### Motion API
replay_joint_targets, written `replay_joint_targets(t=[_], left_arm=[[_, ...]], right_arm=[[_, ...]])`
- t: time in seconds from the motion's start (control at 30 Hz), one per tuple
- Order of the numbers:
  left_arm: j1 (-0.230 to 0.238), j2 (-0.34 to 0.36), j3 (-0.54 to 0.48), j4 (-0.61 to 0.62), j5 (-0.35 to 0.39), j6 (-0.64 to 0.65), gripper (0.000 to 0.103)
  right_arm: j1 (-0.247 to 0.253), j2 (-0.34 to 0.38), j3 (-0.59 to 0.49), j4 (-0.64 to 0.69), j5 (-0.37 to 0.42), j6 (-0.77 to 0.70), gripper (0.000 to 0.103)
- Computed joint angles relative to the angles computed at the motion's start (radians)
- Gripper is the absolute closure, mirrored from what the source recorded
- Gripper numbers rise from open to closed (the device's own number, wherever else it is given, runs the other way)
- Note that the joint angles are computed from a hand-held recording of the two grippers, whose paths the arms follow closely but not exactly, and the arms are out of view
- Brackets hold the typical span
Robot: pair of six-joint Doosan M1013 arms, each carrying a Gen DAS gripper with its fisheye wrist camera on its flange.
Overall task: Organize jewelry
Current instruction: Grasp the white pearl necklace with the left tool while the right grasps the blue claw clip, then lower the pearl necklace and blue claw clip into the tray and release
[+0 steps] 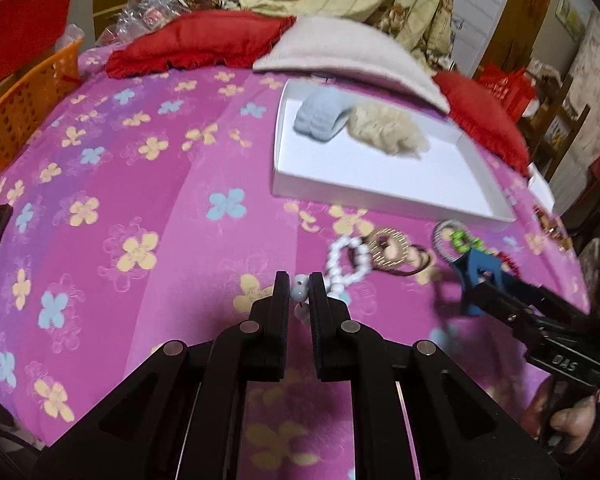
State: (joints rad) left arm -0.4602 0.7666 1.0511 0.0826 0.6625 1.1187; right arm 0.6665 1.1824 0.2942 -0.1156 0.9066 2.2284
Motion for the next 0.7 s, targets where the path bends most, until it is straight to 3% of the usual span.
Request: replay_joint_targets(t=[0.13, 0.33, 0.53, 0.7], left_arm=[[-0.002, -0.046, 0.046, -0.005, -0.057, -0.010, 0.095], [-0.001, -0.087, 0.075, -0.057, -0.112, 0.027, 0.095], [0.001, -0.109, 0.085, -0.121, -0.152, 0.081, 0.095], [0.005, -0.098, 0.050, -0.173, -0.137, 0.129, 0.095]], right_arm=[[0.003, -0.070, 0.130, -0.007, -0.094, 0.018, 0.033], [0.006, -0.113, 0.203, -0.012, -0.163, 0.022, 0.033], [0.008, -0.116, 0.202, -0.032, -0.166, 0.030, 0.033], [0.000, -0.104, 0.177, -0.029, -0.149, 0.017, 0.033]])
